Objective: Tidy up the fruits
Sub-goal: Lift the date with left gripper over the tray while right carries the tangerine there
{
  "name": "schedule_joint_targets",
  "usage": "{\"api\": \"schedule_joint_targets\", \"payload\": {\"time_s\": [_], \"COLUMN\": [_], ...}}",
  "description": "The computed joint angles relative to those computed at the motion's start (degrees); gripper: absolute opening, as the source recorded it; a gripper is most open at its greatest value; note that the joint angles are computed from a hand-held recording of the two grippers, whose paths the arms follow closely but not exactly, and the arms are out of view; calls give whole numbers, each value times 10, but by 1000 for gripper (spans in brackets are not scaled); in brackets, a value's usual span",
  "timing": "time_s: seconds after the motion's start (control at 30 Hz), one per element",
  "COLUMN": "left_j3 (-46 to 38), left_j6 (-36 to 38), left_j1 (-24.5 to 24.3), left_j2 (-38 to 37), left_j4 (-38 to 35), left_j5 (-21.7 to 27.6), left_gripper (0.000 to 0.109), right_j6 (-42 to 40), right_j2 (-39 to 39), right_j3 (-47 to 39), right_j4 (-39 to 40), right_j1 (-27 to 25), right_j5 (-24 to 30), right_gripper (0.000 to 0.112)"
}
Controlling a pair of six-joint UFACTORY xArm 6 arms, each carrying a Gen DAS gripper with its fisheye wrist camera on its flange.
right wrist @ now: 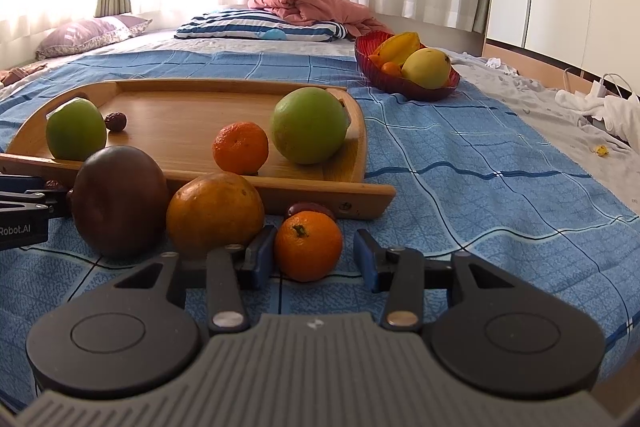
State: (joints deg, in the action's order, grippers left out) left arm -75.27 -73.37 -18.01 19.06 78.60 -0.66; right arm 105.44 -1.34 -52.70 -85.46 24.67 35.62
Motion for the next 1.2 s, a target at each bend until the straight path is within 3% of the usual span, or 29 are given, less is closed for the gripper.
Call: {"api": "schedule_joint_targets", "payload": {"time_s": [0.07, 0.13, 0.23, 0.87, 1.2], "left_j3": [-1, -1, 2, 14, 8], "left_j6": [-26, -51, -85, -171, -171], "left_j1": [-1, -1, -2, 0, 11], "left_j2": [-4, -8, -15, -54, -62], "left_j4": [29, 56, 94, 174, 166], "left_j5": [2, 1, 3, 9, 9], "left_gripper": [25, 24, 24, 23, 23], "right_j6": [3, 0, -7, 22, 38], "right_j2": [-3, -5, -6, -44, -40], "right_j3": [2, 3, 4, 17, -1], "right_j4": [-3, -3, -1, -41, -62], "right_j1": [-2, 0, 8, 33, 32], "right_j5": [-10, -10, 3, 34, 24], "right_gripper": [54, 43, 39, 38, 38]}}
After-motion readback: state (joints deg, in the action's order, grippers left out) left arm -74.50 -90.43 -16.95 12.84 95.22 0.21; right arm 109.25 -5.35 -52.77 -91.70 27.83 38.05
